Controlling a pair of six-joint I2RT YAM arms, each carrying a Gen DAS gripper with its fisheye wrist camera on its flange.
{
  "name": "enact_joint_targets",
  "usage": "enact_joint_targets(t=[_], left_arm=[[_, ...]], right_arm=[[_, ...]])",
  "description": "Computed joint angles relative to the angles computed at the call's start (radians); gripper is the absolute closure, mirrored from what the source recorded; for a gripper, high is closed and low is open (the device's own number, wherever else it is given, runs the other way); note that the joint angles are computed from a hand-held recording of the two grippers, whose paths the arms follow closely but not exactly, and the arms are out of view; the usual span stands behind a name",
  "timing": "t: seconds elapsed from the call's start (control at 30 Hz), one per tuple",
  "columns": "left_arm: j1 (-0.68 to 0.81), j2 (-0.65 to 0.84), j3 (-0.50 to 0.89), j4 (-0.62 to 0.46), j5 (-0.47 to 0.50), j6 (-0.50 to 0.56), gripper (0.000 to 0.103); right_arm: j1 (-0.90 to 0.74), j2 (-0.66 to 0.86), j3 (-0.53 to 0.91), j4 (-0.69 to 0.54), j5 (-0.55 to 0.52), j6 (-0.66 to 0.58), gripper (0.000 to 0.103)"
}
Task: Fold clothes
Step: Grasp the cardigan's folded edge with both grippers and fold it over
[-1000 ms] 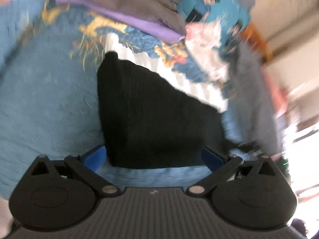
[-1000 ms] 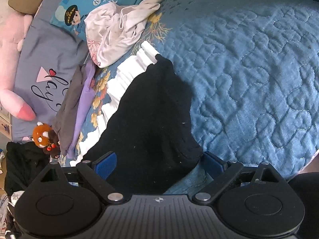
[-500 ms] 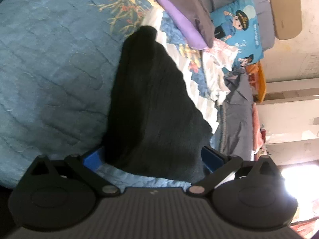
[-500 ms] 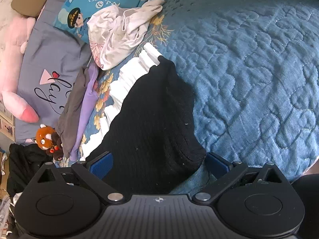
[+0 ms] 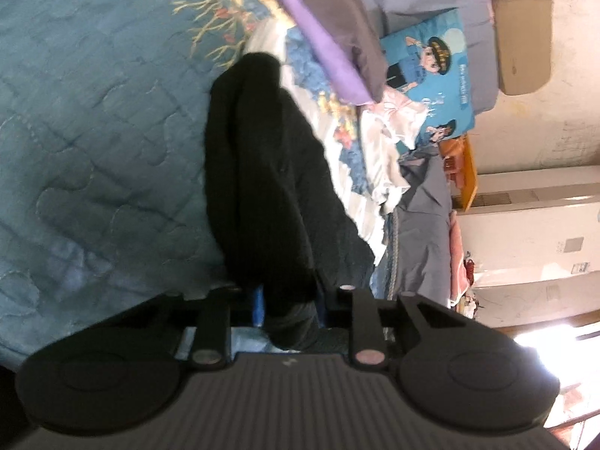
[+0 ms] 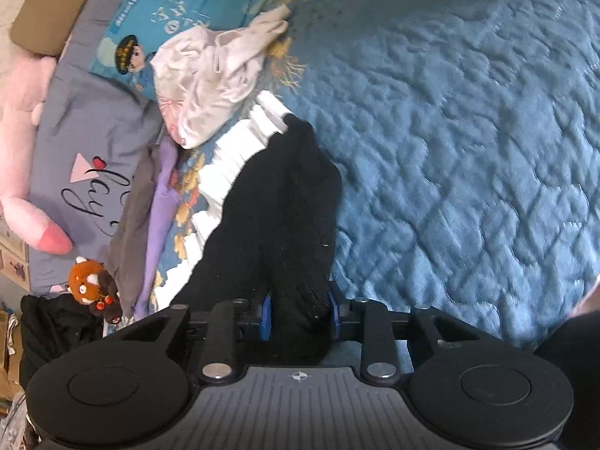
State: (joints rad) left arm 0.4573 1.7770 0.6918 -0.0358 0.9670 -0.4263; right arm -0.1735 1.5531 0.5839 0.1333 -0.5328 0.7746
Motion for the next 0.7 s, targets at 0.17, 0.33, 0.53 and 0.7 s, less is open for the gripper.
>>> enact_joint_targets(t=[0.17,0.33,0.53,0.7], left_arm=[[0.007,-0.044,-0.01,-0.038,-0.062,0.021,0.079],[0.012,-0.113,0.003,-0.156,-0.15,0.115,0.079],[0.035,-0.223,0.023,-0.304,-0.233,0.241,0.079],[0.12,-0.313,0.036,-0.411,-0.21,0.355,0.07]], right_arm=[[0.012,-0.037,-0.017,0.0,0.045,0.007,0.078],[0.017,-0.051,-0.021,-0.002,0.067,0.019,0.081],[0.072,-0.091,0.034,-0.072,0.161,-0.067,0.083],[0.274,-0.112,0.183,-0.173,0.394,-0.35,0.084]])
